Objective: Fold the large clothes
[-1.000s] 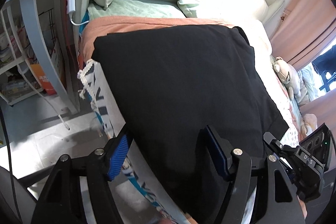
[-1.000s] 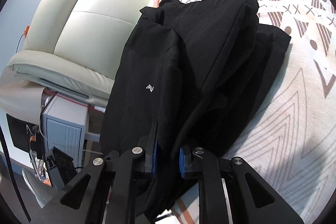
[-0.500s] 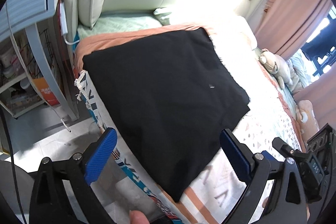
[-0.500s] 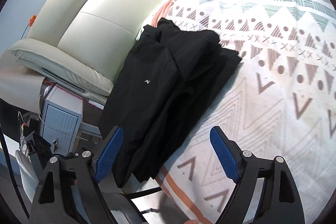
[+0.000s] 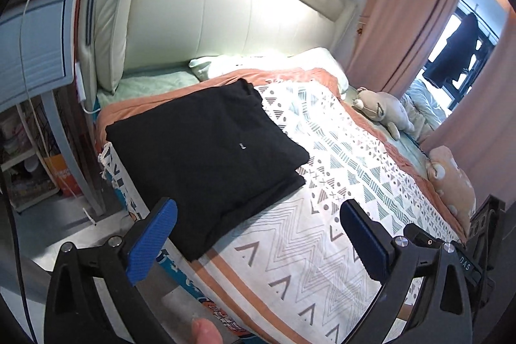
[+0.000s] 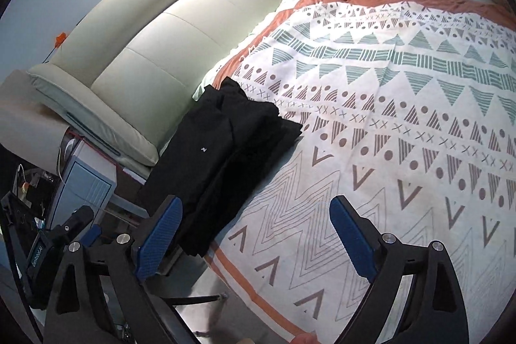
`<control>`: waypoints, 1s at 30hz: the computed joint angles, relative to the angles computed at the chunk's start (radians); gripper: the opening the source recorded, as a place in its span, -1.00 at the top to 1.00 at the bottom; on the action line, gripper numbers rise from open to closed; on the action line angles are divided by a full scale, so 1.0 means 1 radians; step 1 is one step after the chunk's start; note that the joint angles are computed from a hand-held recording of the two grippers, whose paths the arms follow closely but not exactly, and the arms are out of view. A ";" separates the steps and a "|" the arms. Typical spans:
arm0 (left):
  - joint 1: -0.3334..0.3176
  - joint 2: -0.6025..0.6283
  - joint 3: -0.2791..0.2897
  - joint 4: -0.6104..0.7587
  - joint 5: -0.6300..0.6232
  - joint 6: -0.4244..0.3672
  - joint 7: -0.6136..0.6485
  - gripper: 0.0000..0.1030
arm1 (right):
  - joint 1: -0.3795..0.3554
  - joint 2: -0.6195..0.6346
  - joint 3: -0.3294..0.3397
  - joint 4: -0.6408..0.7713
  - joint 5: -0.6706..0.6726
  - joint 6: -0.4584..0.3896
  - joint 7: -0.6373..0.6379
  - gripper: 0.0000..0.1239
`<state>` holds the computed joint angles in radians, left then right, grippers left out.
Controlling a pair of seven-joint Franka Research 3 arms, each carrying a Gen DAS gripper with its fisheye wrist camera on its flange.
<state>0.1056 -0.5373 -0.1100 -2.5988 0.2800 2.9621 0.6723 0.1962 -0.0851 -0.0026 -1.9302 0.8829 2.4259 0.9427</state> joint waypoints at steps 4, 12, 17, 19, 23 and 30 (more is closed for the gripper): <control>-0.006 -0.057 -0.047 -0.006 0.018 -0.024 -0.023 -1.00 | -0.001 -0.112 -0.024 -0.093 0.020 0.004 -0.075 -0.51; -0.028 -0.203 -0.145 -0.056 0.087 0.006 -0.087 -1.00 | -0.005 -0.303 -0.091 -0.235 0.020 -0.001 -0.182 -0.66; -0.095 -0.287 -0.168 -0.077 0.106 -0.039 -0.090 -1.00 | -0.015 -0.441 -0.121 -0.339 -0.013 0.014 -0.205 -0.66; -0.129 -0.325 -0.174 -0.085 0.115 -0.076 -0.076 -1.00 | -0.016 -0.499 -0.137 -0.386 -0.014 0.021 -0.209 -0.66; -0.172 -0.418 -0.200 -0.114 0.138 -0.134 -0.072 -1.00 | -0.038 -0.642 -0.161 -0.500 -0.053 0.050 -0.231 -0.66; -0.252 -0.569 -0.250 -0.175 0.165 -0.190 -0.086 -1.00 | -0.093 -0.870 -0.207 -0.666 -0.150 0.047 -0.252 -0.66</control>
<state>-0.1463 -1.1066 -0.3597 -2.7742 0.4450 2.7723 0.5865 0.1027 -0.9552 -0.2096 -2.5958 0.7332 2.4725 0.6908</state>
